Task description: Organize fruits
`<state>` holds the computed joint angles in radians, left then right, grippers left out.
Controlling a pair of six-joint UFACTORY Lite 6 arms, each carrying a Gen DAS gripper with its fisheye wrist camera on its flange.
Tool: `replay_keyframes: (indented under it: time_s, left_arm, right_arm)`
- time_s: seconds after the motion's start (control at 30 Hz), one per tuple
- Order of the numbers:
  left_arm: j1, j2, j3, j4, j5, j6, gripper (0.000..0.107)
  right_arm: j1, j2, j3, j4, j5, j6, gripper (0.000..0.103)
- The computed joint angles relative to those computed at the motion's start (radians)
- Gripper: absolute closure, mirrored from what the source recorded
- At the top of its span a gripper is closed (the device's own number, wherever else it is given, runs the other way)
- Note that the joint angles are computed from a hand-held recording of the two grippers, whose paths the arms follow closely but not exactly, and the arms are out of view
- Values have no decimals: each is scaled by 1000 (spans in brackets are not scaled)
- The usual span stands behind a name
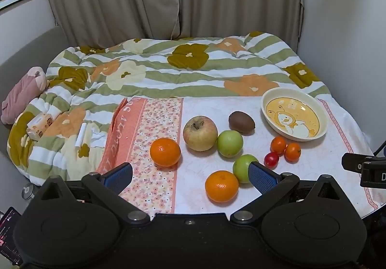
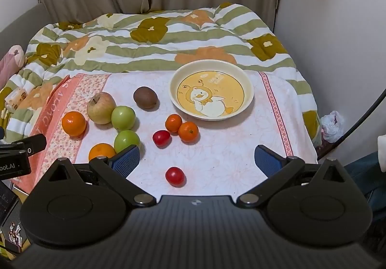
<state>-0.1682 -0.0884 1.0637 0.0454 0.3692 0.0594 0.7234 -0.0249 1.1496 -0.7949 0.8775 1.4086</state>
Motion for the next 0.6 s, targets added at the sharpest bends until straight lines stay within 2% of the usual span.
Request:
replay_keyframes:
  time_s: [0.3,0.6]
  left_arm:
    - [16,-16,3,-52,23,63,4]
    - [2,-14,-5,-3,10,11,4]
  right_arm:
    - [10,2,3,-3,6,9,0]
    - [10,6,5,-5,5,11,0]
